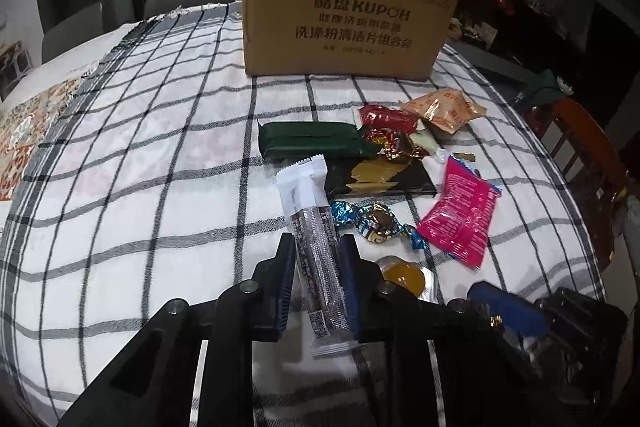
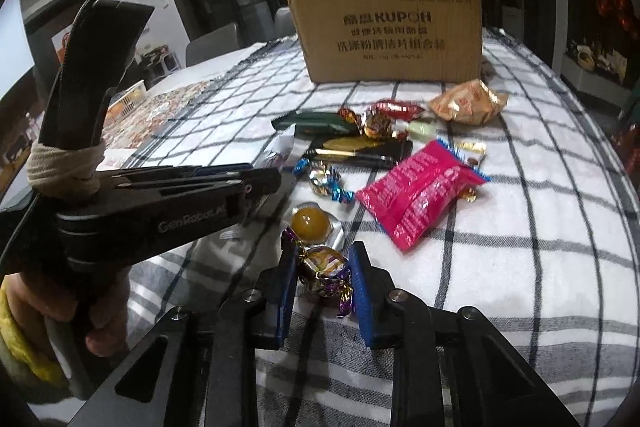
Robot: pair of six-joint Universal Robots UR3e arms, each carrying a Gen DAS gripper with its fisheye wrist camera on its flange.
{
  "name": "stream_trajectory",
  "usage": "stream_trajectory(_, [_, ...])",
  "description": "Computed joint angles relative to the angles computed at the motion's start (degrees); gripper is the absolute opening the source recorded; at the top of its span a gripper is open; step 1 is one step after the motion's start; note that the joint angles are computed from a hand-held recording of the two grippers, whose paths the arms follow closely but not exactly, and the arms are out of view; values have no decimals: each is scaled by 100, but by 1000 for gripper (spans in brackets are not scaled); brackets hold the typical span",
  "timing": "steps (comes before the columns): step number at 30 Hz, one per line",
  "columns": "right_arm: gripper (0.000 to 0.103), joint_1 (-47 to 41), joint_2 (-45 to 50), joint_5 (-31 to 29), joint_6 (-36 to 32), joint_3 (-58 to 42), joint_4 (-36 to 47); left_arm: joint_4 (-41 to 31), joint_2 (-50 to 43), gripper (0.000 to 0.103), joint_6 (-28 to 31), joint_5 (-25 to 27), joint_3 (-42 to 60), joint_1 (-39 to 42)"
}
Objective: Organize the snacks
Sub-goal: 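Carry both snacks into the cardboard box and open both tools to drop them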
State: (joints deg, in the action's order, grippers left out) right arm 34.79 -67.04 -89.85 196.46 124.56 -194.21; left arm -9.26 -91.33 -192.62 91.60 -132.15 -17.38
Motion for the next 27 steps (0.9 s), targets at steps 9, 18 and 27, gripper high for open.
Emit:
stream_trajectory(9, [27, -55, -509, -95, 30, -11, 124, -395, 918, 22, 200, 178, -127, -213])
stream_trajectory(18, [27, -232, -1060, -240, -208, -300, 357, -704, 1334, 21, 484, 174, 425, -224])
stream_trajectory(27, [27, -709, -877, -93, -573, -1308, 786, -711, 861, 21, 883, -31, 1397, 136])
